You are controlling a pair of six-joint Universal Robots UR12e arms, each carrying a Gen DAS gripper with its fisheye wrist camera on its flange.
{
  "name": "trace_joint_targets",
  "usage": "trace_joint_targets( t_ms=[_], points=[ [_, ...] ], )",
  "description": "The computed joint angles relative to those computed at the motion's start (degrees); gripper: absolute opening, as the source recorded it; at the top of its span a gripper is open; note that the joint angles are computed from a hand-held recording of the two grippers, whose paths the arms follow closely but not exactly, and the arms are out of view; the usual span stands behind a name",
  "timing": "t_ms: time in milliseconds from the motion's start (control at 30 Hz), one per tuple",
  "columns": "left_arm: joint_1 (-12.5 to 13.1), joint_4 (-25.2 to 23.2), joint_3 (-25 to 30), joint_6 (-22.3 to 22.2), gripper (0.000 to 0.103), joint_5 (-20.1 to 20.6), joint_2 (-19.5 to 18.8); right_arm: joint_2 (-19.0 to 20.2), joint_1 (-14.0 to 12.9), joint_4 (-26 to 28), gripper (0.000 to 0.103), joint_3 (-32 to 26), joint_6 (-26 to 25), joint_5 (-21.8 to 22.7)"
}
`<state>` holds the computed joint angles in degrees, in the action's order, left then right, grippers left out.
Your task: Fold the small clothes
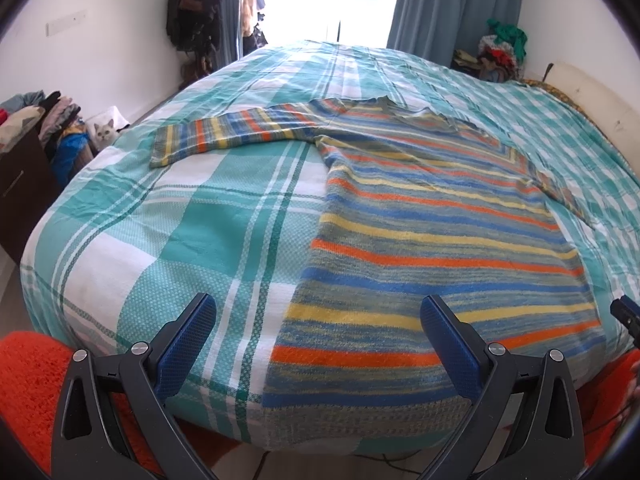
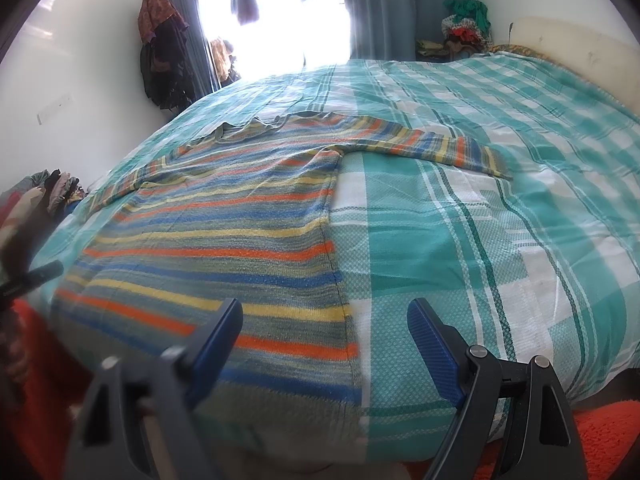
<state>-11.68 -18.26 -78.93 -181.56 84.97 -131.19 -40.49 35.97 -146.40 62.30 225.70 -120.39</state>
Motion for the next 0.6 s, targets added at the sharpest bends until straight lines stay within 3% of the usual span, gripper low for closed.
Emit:
trace_joint_targets(
  t_ms=[600],
  points=[
    [0.2,-0.2,-0.1,-0.6,0.102,0.7,0.1,0.1,0.0,0.0,0.084,0.0,0.1,0.2]
  ],
)
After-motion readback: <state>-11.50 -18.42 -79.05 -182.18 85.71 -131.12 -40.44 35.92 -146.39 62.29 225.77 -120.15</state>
